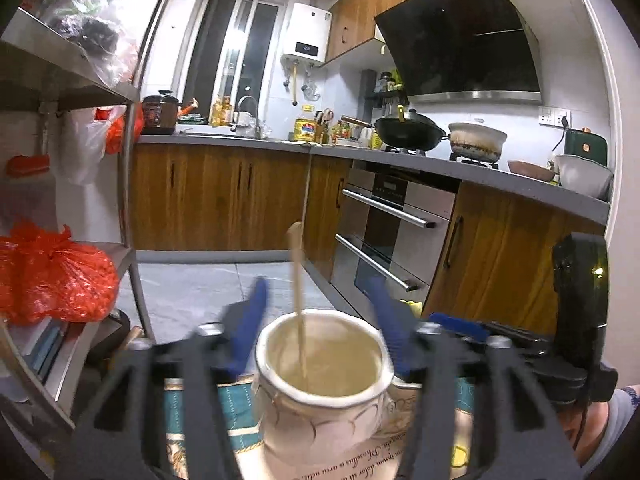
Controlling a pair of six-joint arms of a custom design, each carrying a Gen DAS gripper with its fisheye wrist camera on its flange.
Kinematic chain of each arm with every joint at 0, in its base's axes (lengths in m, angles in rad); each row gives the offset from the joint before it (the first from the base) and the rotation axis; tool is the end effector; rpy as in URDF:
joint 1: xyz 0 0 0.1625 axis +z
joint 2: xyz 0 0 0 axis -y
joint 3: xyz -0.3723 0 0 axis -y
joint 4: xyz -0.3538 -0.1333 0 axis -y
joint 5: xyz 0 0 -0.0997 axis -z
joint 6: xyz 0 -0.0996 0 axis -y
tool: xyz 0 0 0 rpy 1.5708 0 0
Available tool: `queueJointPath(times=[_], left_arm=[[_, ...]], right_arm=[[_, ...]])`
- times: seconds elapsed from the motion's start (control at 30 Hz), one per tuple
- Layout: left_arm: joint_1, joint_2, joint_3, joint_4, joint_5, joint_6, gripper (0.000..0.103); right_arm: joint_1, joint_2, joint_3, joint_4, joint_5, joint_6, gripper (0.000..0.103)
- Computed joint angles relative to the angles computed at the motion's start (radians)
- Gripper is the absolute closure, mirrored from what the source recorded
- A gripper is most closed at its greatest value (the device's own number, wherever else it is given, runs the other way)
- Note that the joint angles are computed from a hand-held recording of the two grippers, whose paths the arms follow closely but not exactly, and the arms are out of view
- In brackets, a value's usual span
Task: Organize utensils
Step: 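Drop the chopstick into the tall cup while the right tool drops the green utensil into the short cup, then move the right tool to the silver spoon and grasp it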
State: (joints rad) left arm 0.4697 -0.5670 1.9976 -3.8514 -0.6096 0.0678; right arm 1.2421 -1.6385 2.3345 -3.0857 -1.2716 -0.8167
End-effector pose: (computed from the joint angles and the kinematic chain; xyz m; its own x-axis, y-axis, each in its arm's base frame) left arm -0.3237 -0.4054 0.0494 -0.7667 0.2514 -0.5908 0.6419 0.2823 -0.7129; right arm 0.0300 -0.4159 0.3149 -0.8275 -0.3995 0.3945 -0.5589 0.5189 -0.6468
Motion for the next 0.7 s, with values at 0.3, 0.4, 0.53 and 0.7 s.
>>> queueJointPath(times=[0.3,0.4,0.53,0.7], left_arm=[[-0.121,-0.067,0.124,0.037,0.122,-0.142,0.005],[-0.159,-0.099,0.172,0.092,0.147,-0.224,0.005],[-0.207,-0.139,0.230,0.170,0.173,-0.324,0.005],[-0.251,-0.175,0.271,0.354,0.211,-0.444,0.005]], right_arm=[[-0.086,-0.267,0.086,0.144,0.135,-0.039,0.009],[-0.128,-0.360,0.115,0.177,0.177,-0.055,0.005],[-0.185,-0.466,0.143,0.221,0.200,-0.095,0.005],[-0.267,-0.559,0.160,0.293,0.234,-0.158,0.005]])
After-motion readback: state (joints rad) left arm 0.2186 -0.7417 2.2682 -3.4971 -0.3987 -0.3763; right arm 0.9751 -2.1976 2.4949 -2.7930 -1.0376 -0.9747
